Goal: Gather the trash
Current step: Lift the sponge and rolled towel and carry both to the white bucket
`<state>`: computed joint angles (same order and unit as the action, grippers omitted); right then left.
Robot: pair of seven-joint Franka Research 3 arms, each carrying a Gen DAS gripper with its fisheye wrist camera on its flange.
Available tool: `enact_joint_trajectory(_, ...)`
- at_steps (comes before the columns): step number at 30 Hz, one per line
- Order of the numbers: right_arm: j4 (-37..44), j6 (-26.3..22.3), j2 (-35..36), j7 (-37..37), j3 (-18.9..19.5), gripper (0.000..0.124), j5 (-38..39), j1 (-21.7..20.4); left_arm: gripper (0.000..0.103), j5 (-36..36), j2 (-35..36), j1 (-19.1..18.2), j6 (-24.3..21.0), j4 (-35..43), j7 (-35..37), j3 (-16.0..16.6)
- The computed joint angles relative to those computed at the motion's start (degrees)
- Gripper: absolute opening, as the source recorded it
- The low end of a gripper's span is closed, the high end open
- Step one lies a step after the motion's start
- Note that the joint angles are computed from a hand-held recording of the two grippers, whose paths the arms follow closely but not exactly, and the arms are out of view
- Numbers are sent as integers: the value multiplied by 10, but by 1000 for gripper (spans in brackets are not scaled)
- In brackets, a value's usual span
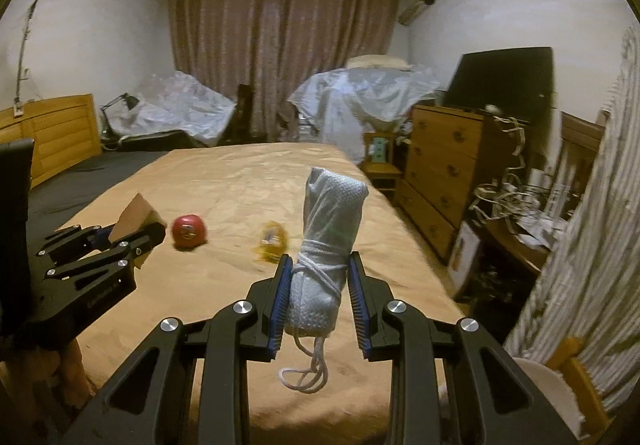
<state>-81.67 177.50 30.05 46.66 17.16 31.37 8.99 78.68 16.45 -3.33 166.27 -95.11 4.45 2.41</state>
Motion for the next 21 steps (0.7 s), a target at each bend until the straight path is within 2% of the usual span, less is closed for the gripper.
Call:
enact_joint_trajectory(8, -70, -12, -59, -15, -19, 30, 29, -55, 28, -110, 53, -23, 20, 60, 126, -16)
enact_joint_trajectory(13, -83, -37, -76, -8, -54, 30, 38, -68, 28, -190, 87, -36, 29, 96, 218, -26)
enact_joint_trajectory(18, -90, -62, -85, 10, -91, 30, 36, -77, 28, -292, 132, -38, 21, 147, 343, -66)
enact_joint_trajectory(21, -79, -103, -82, 24, -110, 30, 30, -87, 28, -353, 167, -37, 3, 187, 424, -97)
